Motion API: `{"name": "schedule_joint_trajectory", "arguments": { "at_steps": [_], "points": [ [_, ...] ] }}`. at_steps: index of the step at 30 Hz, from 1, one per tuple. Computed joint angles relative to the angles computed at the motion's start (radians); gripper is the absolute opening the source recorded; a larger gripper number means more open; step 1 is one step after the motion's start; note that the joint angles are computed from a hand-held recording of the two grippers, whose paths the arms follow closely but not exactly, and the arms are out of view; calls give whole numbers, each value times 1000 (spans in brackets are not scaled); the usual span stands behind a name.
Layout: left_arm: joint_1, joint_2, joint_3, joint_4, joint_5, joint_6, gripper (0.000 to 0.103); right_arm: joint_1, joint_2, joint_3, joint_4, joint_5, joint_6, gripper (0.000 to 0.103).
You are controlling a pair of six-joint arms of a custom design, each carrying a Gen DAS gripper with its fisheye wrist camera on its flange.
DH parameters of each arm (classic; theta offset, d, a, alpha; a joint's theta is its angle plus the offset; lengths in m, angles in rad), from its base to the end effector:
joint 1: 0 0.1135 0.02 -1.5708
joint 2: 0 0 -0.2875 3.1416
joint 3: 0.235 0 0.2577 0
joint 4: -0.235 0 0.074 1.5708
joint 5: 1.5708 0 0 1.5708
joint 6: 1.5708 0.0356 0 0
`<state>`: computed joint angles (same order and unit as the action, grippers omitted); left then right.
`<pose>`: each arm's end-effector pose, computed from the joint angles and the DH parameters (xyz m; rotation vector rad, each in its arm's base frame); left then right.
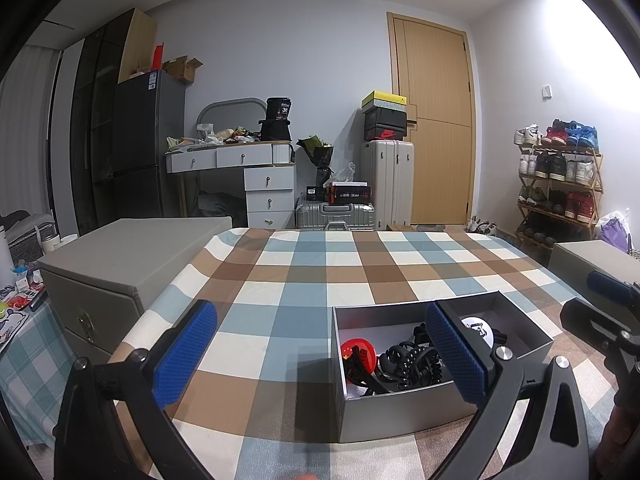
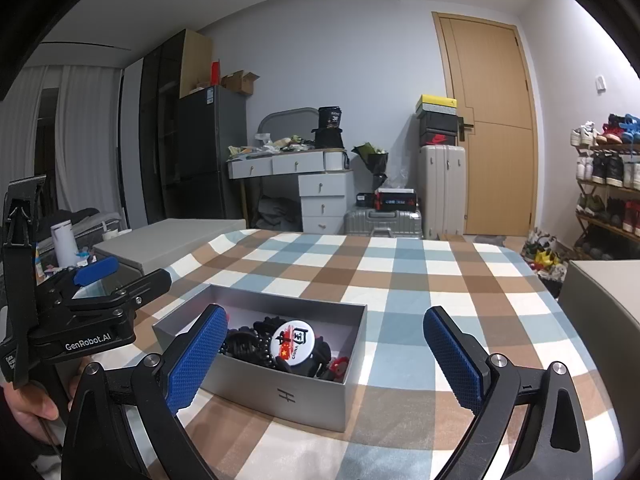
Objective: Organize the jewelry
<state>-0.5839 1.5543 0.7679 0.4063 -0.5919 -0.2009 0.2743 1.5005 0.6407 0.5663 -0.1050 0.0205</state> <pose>0.2870 -0.1659 0.2275 -0.0229 1.8839 0.0419 0.3008 0.0885 0.2179 -0.3094 1.8478 0.3014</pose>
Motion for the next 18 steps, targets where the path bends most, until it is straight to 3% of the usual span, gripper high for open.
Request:
{"name": "schedule_joint_trajectory", "arguments": {
  "at_steps": [18],
  "points": [
    [1,2,5,-3,4,1,102,-5,5,2,4,-4,-1,101]
  ]
}}
